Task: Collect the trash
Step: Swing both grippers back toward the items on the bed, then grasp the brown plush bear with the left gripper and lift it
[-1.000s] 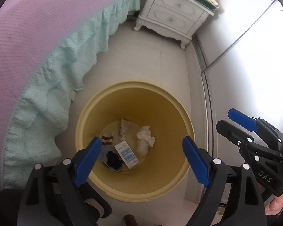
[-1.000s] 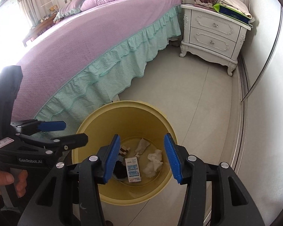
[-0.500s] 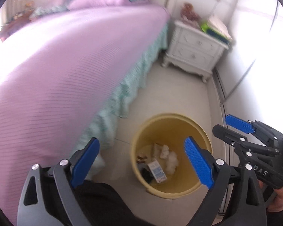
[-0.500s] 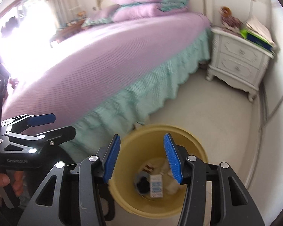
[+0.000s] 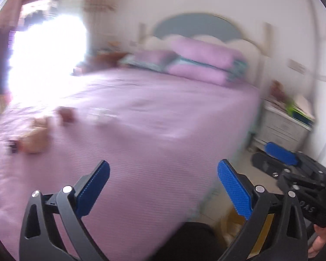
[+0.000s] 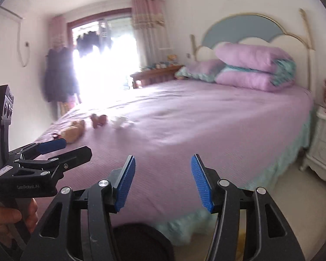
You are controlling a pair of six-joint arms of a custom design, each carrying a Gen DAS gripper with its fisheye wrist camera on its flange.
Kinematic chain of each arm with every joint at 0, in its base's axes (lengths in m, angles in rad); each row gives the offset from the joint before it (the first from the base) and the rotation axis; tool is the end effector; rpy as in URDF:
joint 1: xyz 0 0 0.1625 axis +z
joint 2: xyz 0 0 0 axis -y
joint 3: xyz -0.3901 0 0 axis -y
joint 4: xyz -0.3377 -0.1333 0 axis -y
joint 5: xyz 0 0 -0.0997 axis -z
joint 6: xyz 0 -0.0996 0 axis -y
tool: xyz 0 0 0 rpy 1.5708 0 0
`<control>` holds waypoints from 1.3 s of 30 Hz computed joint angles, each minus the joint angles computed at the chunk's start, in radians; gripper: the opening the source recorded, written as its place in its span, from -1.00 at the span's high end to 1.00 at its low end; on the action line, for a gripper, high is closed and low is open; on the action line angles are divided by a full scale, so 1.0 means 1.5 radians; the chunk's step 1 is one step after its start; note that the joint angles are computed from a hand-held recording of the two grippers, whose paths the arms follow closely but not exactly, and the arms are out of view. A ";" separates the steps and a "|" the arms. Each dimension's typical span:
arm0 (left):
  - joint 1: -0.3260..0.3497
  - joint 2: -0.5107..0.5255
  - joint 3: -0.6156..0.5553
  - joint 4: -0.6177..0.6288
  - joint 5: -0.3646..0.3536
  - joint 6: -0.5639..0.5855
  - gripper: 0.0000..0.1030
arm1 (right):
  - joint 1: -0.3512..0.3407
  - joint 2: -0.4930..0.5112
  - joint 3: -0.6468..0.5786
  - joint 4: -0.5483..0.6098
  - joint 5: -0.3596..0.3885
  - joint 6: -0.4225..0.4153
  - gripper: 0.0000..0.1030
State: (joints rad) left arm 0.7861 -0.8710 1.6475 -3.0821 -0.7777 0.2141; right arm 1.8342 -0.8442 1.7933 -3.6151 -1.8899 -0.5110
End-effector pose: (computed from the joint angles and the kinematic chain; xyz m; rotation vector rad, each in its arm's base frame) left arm -0.2886 -0.5781 0.2393 0.7898 2.2354 -1.1403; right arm 0.2510 -0.5388 0.2249 0.6763 -2.2715 1.3805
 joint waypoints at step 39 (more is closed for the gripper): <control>0.205 0.079 -0.345 0.133 0.102 -0.026 -0.92 | 0.053 0.353 -0.601 0.385 0.104 -0.061 -0.84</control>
